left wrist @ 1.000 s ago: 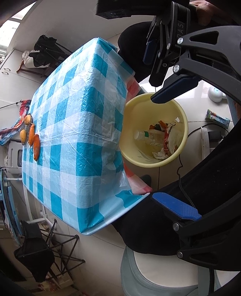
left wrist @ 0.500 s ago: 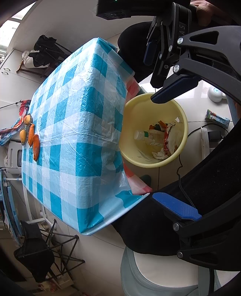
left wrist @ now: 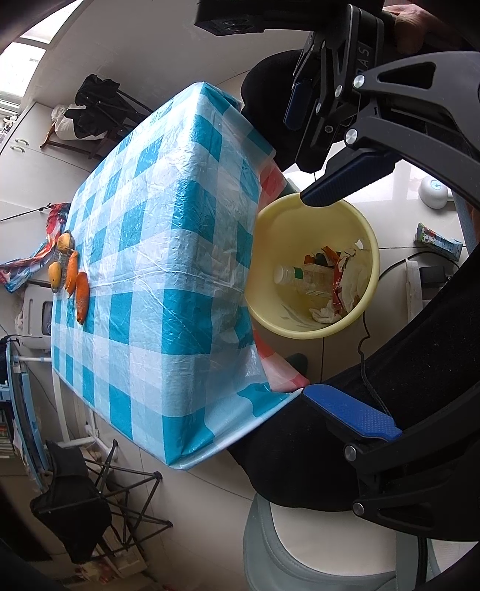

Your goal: Collect trash

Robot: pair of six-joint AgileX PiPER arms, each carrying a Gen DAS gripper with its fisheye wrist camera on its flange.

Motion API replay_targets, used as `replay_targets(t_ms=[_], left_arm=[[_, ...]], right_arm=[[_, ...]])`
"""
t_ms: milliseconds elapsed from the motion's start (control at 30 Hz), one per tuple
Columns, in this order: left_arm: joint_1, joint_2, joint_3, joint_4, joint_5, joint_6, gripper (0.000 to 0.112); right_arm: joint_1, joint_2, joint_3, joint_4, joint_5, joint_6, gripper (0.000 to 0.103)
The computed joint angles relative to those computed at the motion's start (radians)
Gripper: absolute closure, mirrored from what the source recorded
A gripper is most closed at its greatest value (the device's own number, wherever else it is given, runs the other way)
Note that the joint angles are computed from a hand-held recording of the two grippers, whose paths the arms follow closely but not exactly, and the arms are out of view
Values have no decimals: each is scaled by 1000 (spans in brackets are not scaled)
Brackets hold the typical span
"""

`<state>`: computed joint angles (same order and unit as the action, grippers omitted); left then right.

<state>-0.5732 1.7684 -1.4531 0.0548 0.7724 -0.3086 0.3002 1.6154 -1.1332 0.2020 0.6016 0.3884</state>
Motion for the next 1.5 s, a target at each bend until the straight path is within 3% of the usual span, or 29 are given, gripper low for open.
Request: replay_targets(t_ms=[367, 567, 700, 1000, 1500], left_arm=[[10, -18, -3, -3, -99, -3, 18], [-5, -7, -5, 51, -165, -46, 18], [-8, -7, 5, 86, -202, -78, 18], [-11, -3, 1, 147, -220, -143, 18], [-75, -115, 88, 339, -259, -286, 18]], right_arm=[[9, -9, -10, -55, -63, 18, 11], [-20, 10, 0, 35, -112, -65, 10], [-16, 7, 2, 15, -138, -51, 10], [-15, 21, -11, 4, -143, -51, 10], [30, -33, 23, -125, -157, 84, 10]])
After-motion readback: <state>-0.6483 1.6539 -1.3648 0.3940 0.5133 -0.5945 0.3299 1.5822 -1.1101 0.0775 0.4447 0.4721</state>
